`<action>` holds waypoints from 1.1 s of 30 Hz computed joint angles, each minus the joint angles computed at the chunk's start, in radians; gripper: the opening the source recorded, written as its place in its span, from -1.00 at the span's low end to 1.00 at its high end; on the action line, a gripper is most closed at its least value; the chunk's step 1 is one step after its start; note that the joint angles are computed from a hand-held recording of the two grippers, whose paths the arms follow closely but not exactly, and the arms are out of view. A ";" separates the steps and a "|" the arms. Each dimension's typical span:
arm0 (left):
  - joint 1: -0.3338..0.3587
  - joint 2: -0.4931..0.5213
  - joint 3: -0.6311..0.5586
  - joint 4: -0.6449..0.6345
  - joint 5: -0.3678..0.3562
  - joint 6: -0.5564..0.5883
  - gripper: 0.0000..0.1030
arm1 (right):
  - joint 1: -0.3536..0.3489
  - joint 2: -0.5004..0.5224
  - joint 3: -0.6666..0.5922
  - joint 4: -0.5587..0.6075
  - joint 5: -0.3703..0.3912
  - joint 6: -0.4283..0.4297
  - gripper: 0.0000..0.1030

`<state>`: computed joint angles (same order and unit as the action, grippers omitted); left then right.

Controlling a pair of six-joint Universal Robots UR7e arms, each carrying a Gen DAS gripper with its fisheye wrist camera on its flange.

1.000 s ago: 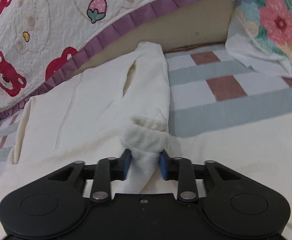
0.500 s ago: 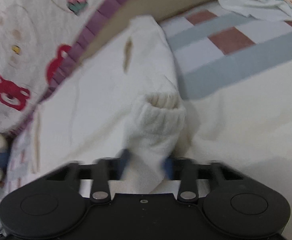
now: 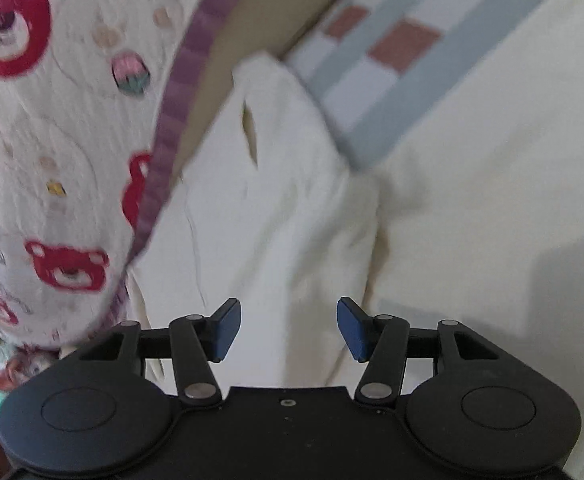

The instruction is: Fold clothes

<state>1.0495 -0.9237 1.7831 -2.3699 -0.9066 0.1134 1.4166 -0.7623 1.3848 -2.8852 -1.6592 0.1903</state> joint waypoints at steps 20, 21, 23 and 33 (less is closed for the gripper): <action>0.078 -0.143 -0.004 -0.062 -0.181 -0.323 -0.78 | -0.008 -0.033 0.021 0.058 0.157 -0.088 -0.73; 0.081 -0.163 0.005 -0.057 -0.186 -0.337 -0.78 | -0.011 -0.051 0.045 0.074 0.183 -0.073 -0.73; 0.084 -0.175 0.018 -0.021 -0.183 -0.361 -0.78 | 0.000 -0.062 0.070 0.119 0.119 -0.125 -0.73; 0.052 -0.117 -0.035 -0.095 -0.133 -0.311 -0.13 | 0.047 -0.055 0.105 0.172 -0.124 -0.270 -0.65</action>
